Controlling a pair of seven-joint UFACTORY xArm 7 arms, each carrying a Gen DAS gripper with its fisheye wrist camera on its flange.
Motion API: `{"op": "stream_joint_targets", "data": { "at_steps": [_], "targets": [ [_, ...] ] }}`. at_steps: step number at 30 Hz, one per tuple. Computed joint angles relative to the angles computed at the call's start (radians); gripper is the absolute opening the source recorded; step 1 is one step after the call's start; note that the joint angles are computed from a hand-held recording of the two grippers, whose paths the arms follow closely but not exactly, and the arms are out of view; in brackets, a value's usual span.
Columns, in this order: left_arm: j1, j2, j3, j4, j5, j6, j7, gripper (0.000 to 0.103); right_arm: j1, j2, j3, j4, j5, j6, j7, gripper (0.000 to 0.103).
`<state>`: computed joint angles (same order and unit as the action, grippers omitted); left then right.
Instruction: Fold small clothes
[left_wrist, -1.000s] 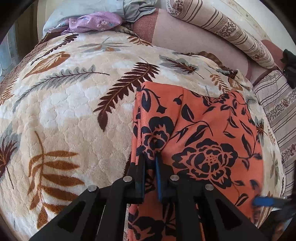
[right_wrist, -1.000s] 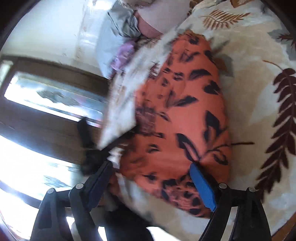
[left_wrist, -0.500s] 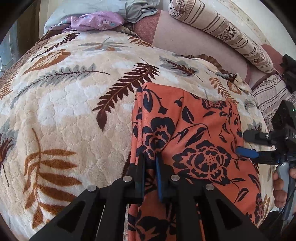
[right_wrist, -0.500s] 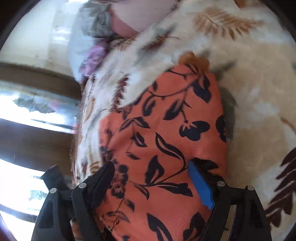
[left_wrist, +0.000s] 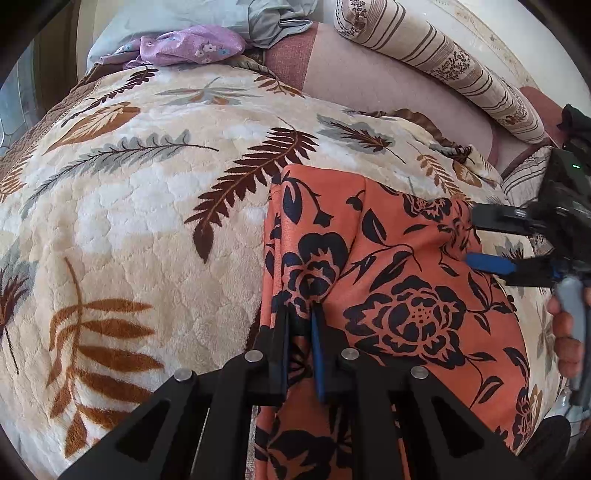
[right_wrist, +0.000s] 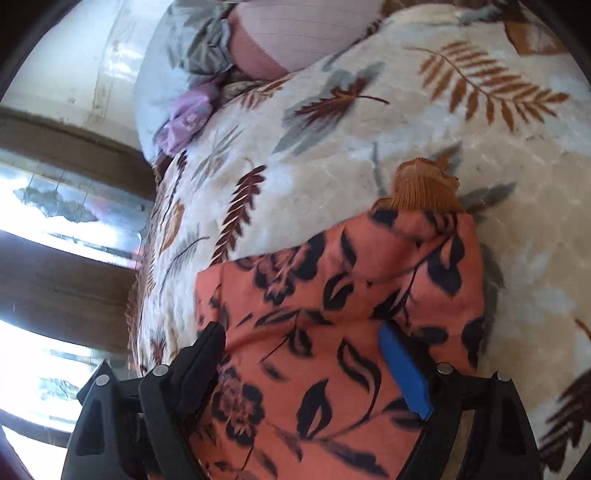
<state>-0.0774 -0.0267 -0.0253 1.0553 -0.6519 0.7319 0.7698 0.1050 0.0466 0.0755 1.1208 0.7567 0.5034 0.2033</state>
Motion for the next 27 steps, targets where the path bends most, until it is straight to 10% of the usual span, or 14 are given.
{"op": "stream_joint_targets", "data": {
  "at_steps": [7, 12, 18, 21, 27],
  "targets": [
    [-0.003, -0.005, -0.003, -0.003, 0.026, -0.007, -0.042, 0.014, 0.181, -0.317, 0.023, -0.341, 0.273, -0.152, -0.121, 0.087],
    [-0.002, -0.019, -0.001, 0.008, 0.072, 0.015, -0.092, 0.016, 0.213, -0.359, 0.066, -0.393, 0.103, -0.161, 0.043, 0.087],
    [-0.014, -0.192, 0.03, -0.146, 0.021, -0.003, -0.028, 0.019, 0.348, -0.396, -0.005, -0.487, 0.162, -0.295, 0.031, 0.087],
    [-0.066, -0.22, 0.048, -0.244, 0.049, -0.142, 0.041, 0.024, 0.342, -0.466, 0.002, -0.515, 0.109, -0.309, 0.12, 0.087],
    [-0.07, -0.184, 0.07, -0.201, 0.027, -0.105, 0.051, 0.027, 0.168, -0.634, 0.072, -0.651, -0.103, -0.303, 0.366, 0.087]
  ]
}}
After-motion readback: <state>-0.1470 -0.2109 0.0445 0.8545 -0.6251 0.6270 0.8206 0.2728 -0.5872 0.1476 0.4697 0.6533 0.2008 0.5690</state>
